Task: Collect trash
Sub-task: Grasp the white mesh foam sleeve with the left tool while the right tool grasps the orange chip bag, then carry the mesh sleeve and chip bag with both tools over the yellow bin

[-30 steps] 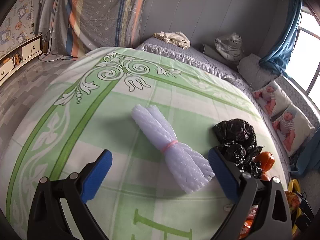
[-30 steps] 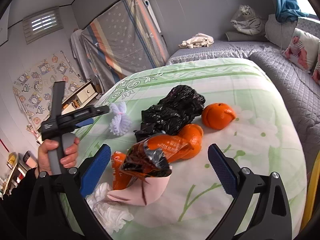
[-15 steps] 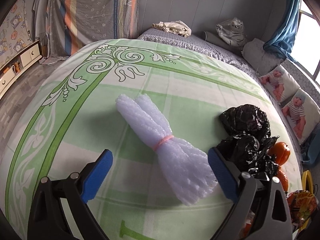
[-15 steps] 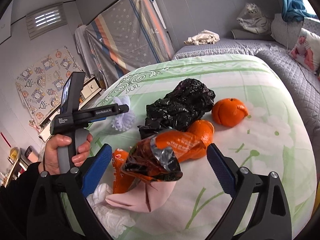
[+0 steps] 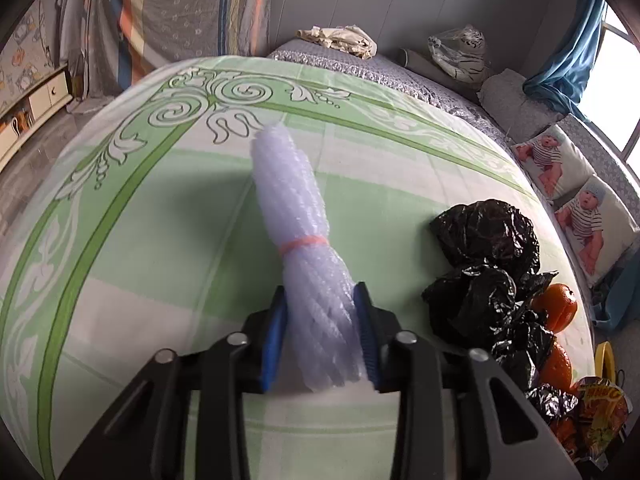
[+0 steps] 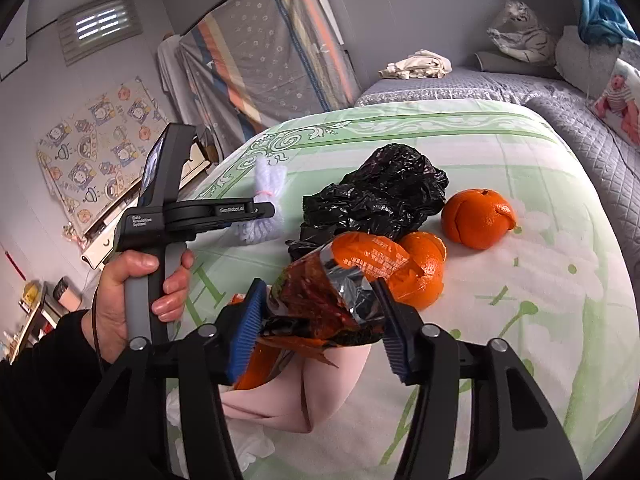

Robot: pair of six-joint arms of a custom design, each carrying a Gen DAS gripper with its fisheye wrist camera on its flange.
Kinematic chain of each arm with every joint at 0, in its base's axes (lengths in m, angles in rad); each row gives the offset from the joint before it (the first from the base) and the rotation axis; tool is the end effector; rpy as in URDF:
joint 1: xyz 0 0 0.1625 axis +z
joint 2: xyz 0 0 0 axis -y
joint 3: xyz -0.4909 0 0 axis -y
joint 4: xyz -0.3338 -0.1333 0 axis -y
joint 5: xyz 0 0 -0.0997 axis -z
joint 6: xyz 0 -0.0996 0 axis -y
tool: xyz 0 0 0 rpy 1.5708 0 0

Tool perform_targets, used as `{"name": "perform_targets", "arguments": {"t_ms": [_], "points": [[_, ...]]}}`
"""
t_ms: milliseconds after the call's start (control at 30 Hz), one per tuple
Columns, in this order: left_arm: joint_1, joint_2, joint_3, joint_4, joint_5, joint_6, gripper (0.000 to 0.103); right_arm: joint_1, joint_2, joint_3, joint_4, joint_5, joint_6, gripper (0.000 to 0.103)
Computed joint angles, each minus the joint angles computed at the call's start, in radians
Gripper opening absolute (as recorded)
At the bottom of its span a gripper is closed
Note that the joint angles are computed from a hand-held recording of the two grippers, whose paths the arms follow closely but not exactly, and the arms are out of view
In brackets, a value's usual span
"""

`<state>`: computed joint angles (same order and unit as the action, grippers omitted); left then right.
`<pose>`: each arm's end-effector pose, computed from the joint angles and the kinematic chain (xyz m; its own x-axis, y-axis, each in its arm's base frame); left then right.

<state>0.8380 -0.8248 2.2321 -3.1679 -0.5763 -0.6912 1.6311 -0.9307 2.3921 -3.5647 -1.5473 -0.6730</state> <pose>-0.1704 -0.5135 0.1592 -0.8124 -0.2751 -0.5142 0.1805 0.7198 -0.6703 0.1635 -0.4571 0.1892 -0.7474 -0.5925 0.3006 -0.6622 0.6275 -0.4096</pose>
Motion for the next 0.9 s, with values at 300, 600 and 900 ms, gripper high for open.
{"name": "perform_targets", "arguments": {"t_ms": [300, 600, 900], "points": [[-0.028, -0.024, 0.035, -0.034, 0.018, -0.018, 0.016, -0.002, -0.019, 0.026, -0.049, 0.027, -0.018, 0.038], [-0.089, -0.051, 0.083, -0.060, 0.048, -0.040, 0.016, 0.002, -0.058, 0.053, -0.087, 0.042, -0.012, 0.037], [-0.148, -0.074, 0.122, -0.091, 0.081, -0.051, 0.016, -0.013, -0.110, 0.075, -0.106, 0.071, -0.010, 0.037]]}}
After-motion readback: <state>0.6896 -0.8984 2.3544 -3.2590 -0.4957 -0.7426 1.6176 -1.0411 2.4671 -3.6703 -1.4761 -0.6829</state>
